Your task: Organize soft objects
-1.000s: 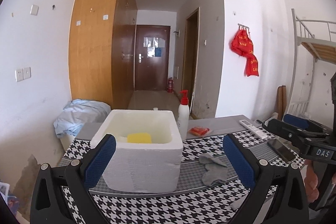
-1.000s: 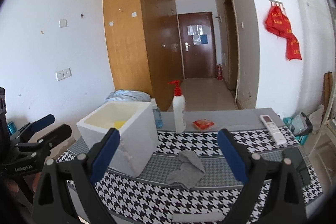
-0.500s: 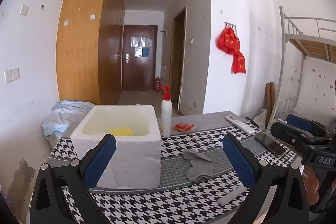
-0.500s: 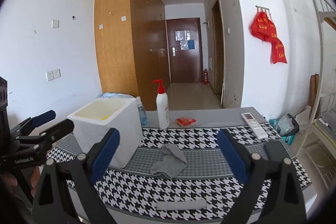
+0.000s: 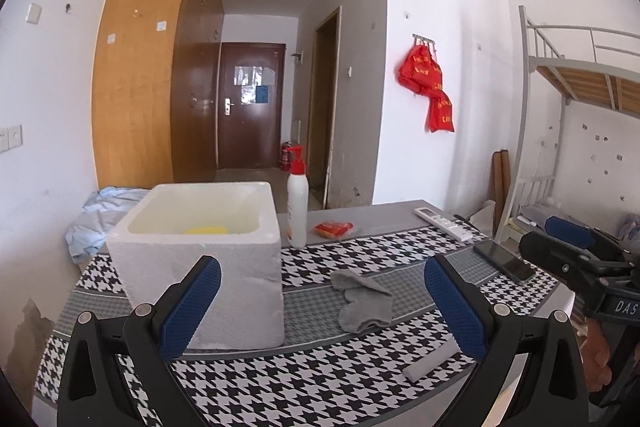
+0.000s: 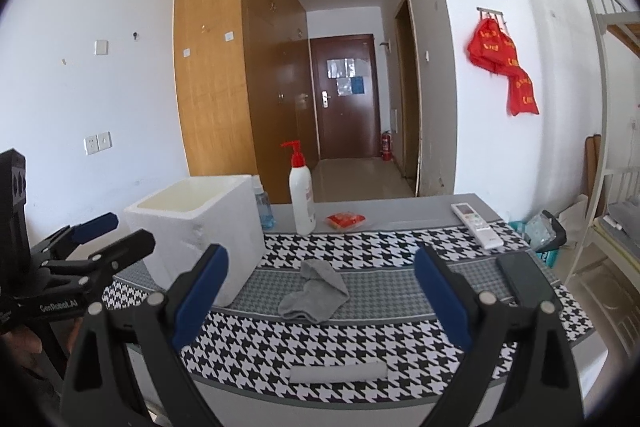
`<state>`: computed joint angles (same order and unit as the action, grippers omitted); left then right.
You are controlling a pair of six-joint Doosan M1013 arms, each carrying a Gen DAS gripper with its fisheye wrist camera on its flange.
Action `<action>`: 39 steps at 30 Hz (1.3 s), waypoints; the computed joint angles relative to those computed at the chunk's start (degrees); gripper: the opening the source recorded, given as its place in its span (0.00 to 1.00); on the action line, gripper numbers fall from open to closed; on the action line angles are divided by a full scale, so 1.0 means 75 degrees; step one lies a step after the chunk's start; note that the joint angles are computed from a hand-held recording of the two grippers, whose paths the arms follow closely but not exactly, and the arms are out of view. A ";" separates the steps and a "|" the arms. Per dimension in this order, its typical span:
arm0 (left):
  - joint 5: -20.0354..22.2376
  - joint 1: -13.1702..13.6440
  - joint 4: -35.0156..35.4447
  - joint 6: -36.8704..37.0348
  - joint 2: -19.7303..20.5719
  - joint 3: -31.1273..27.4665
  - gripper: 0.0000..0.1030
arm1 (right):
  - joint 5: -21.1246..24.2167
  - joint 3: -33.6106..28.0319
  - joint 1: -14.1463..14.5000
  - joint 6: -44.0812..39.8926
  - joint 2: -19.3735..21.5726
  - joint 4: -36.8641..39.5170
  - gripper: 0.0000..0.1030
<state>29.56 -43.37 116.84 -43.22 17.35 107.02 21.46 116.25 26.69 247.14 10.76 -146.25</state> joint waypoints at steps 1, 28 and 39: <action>-0.0063 0.0008 0.0022 -0.0010 0.0023 -0.0013 0.99 | 0.0034 -0.0002 0.0024 -0.0166 0.0014 0.0174 0.93; -0.1811 0.0242 -0.1370 0.1934 0.0803 -0.0916 0.99 | -0.0477 -0.0037 -0.0198 -0.1821 0.0460 0.1826 0.93; -0.2264 0.0316 -0.3927 0.4422 0.1110 -0.1353 0.99 | -0.0934 -0.0062 -0.0429 -0.1697 0.0606 0.1524 0.93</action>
